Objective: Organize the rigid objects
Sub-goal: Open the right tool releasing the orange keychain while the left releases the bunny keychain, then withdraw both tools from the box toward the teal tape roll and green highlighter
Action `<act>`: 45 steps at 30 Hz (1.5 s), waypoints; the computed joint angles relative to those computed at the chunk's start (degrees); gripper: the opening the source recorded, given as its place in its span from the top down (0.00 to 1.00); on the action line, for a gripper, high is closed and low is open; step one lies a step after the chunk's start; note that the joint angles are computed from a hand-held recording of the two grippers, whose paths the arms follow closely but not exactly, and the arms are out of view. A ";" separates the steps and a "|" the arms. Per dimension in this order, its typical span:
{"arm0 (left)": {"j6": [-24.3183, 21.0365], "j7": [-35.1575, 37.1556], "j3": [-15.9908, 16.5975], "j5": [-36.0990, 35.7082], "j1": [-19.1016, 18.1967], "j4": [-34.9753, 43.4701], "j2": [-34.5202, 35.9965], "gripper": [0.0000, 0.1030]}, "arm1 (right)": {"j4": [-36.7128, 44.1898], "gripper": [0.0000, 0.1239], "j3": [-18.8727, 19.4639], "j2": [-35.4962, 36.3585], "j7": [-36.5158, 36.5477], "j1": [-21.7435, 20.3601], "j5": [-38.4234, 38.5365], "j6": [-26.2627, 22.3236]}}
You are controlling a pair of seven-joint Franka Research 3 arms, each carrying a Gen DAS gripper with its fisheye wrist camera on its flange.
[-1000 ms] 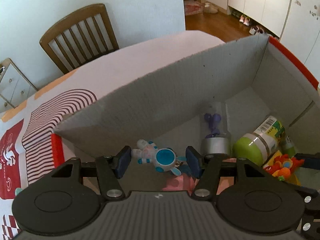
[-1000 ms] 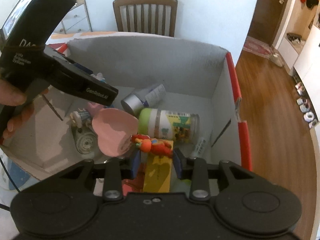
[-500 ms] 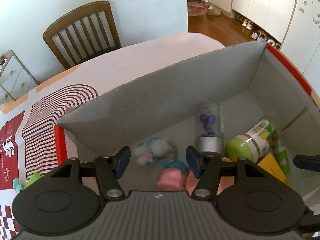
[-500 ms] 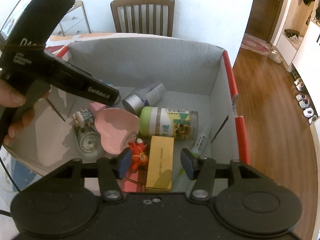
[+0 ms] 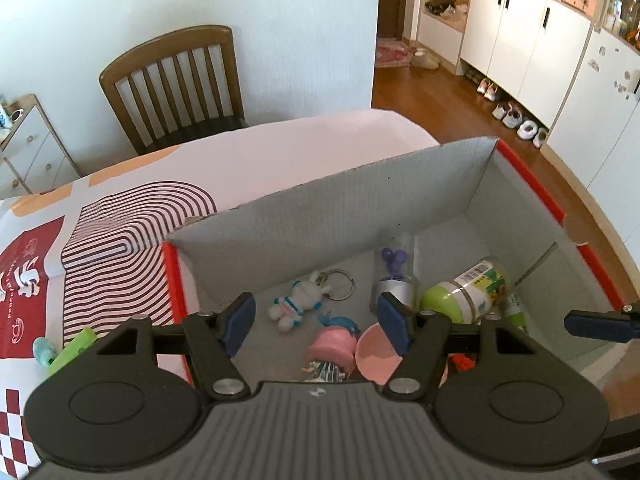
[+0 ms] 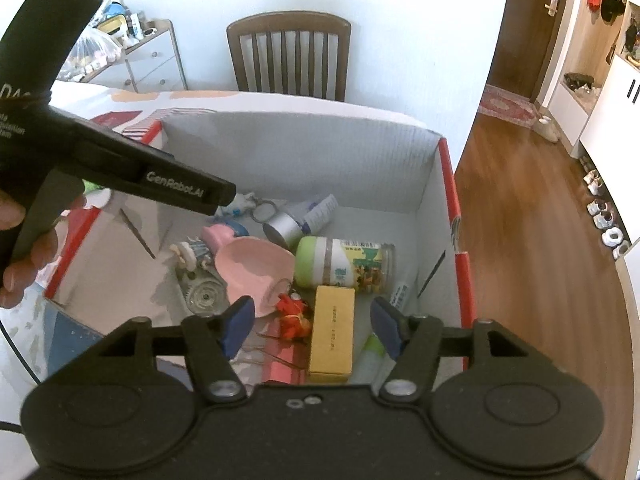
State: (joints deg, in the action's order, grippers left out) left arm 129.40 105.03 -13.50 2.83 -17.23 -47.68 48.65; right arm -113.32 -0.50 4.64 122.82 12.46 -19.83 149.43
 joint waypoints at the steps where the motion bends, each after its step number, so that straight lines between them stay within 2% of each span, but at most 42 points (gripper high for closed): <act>1: 1.26 0.30 -0.38 -0.44 0.66 -2.55 -1.56 0.35 | -0.13 0.47 0.03 -0.28 0.19 0.08 -0.16 0.09; 7: 7.18 3.83 -2.95 -3.53 4.57 -14.37 -8.98 0.35 | -0.71 0.43 0.78 -1.98 1.06 0.35 -0.75 0.01; 16: 13.01 8.54 -5.94 -11.09 10.05 -25.37 -16.75 0.35 | -1.28 0.38 2.19 -4.20 4.80 0.42 -3.14 0.08; 19: 14.93 10.30 -6.55 -13.76 11.95 -29.14 -19.50 0.28 | -1.03 0.36 2.65 -4.59 5.41 0.49 -3.79 0.15; 24: 16.66 14.61 -7.36 -19.19 15.22 -34.32 -23.61 0.28 | -0.62 0.33 3.35 -4.99 7.81 0.81 -5.60 0.77; 28: 17.13 18.42 -7.30 -23.66 17.42 -37.40 -26.22 0.28 | -0.10 0.30 3.86 -4.93 10.57 1.29 -7.36 1.01; 31: 15.81 21.24 -7.03 -27.26 18.90 -38.46 -27.51 0.25 | 0.39 0.29 4.21 -4.58 12.39 1.91 -8.34 1.43; 36: 15.00 26.30 -5.73 -32.79 20.76 -40.85 -29.64 0.22 | 1.28 0.20 4.57 -3.60 16.80 3.35 -10.96 2.94; 45: 13.07 31.84 -2.62 -37.09 23.37 -41.31 -29.66 0.18 | 6.29 0.17 3.58 1.15 23.61 7.73 -16.27 4.86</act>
State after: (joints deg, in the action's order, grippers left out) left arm 142.46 136.87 -16.12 -34.25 6.14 -89.00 18.99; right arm -107.03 3.07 5.79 146.43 20.18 -36.10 154.29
